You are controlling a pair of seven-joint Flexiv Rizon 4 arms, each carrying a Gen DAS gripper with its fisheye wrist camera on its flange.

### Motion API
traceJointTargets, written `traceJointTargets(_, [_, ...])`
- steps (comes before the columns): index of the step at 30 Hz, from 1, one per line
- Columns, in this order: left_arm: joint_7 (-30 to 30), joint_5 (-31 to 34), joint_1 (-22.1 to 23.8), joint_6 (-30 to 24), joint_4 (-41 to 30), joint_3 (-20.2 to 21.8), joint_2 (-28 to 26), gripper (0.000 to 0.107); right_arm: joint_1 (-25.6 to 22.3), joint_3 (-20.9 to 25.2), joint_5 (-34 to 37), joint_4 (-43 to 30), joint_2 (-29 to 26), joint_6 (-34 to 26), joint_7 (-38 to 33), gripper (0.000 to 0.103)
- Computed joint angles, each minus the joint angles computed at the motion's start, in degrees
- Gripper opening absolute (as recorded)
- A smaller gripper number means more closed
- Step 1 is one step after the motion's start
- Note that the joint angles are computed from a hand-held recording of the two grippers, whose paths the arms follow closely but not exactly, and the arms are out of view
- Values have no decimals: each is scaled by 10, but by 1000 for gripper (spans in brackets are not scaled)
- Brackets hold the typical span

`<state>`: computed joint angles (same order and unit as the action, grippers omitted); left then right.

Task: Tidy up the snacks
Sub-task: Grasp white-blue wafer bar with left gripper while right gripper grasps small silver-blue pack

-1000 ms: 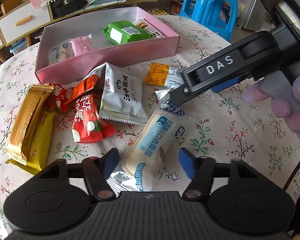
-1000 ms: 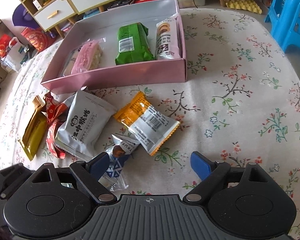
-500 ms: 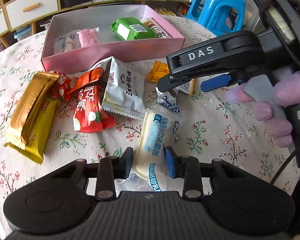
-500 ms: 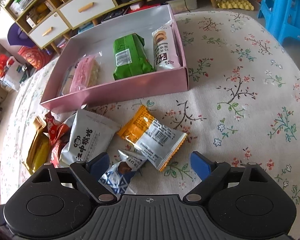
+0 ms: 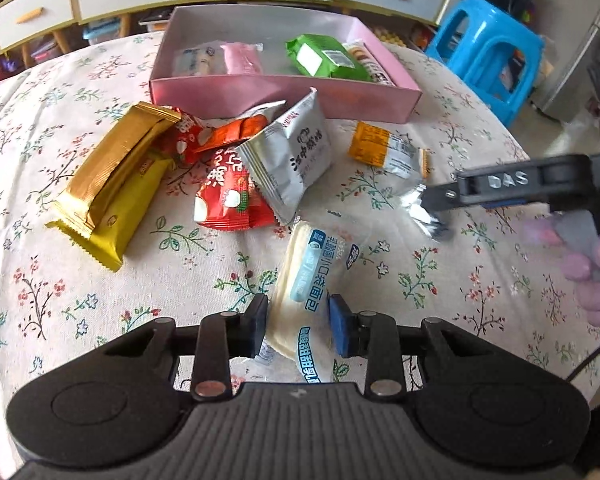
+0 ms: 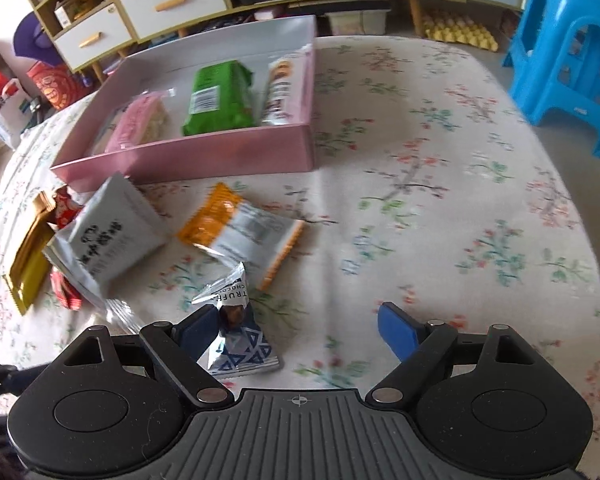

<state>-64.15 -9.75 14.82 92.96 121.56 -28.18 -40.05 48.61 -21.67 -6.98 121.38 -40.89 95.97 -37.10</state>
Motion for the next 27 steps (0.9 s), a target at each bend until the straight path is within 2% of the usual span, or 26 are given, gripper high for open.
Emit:
traceJointTargets(5, [11,6,7,-2,-2,-11,-5,33,-12,14,0,14,10,26,-28,84])
traceJointTargets(11, [23,12,-1,1,-11,-10,-16,41,-28,46,-4,1,5,33,-82,67])
traceJointTargets(16, [22,17,-6,15,-15,-7,-23,42,10,12,2,-4,-9,30,-104,52])
traceJointTargets(25, [8,29,-31,26,-26,17,-27,42,54,-27,27,-4,-26,34,-136,50])
traceJointTargets(27, [4,29,-35,26,-28,22,-26,39,56,-29,29,-4,-27,34,-139,44])
